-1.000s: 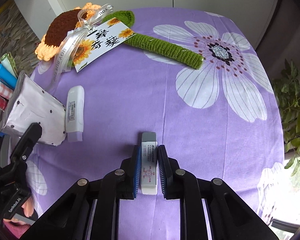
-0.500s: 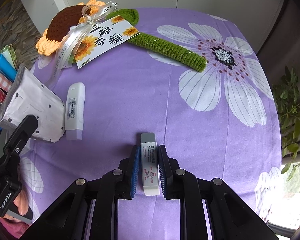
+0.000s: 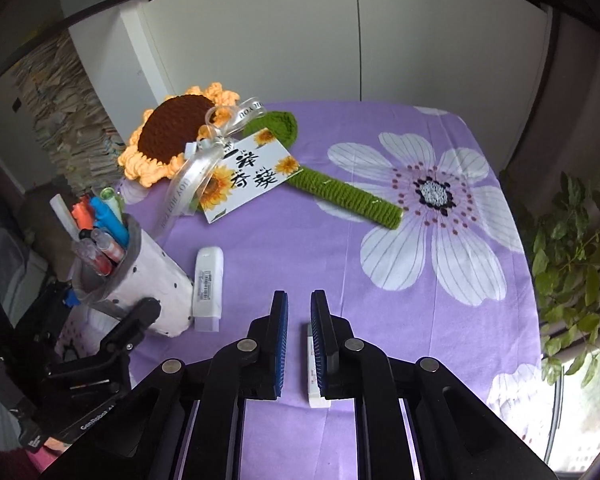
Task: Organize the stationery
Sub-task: 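Grasp the white eraser with the right gripper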
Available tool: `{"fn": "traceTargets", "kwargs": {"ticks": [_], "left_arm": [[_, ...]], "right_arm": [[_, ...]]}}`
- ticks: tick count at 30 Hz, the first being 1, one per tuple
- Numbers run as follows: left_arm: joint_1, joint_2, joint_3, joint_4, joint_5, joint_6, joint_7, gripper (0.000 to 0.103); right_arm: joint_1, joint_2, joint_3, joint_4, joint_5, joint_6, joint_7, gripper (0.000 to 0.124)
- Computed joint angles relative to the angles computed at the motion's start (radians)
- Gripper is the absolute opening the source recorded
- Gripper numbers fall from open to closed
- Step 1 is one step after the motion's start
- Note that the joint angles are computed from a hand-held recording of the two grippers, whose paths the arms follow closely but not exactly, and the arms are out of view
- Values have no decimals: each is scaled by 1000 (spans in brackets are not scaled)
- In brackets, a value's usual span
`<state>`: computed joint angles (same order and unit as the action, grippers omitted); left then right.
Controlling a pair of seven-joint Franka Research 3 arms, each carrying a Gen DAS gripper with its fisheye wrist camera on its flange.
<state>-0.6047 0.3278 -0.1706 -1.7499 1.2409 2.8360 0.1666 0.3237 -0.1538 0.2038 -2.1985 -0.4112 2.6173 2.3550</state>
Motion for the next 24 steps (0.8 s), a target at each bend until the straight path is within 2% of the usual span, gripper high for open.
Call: {"fn": "traceTargets", "kwargs": {"ticks": [8,16,24], "left_arm": [[-1,0,0,0,1,0,-1,69],[3,1,1,-1,-4,7,2,69],[2,1,2,-1,-5,8,4,69]], "right_arm": [[35,65,-40,38,178,-122,-170,13],[50,127,-55,103,157,-215,-151,14],[69,143,-64,127,88,-245,-117,13]]}}
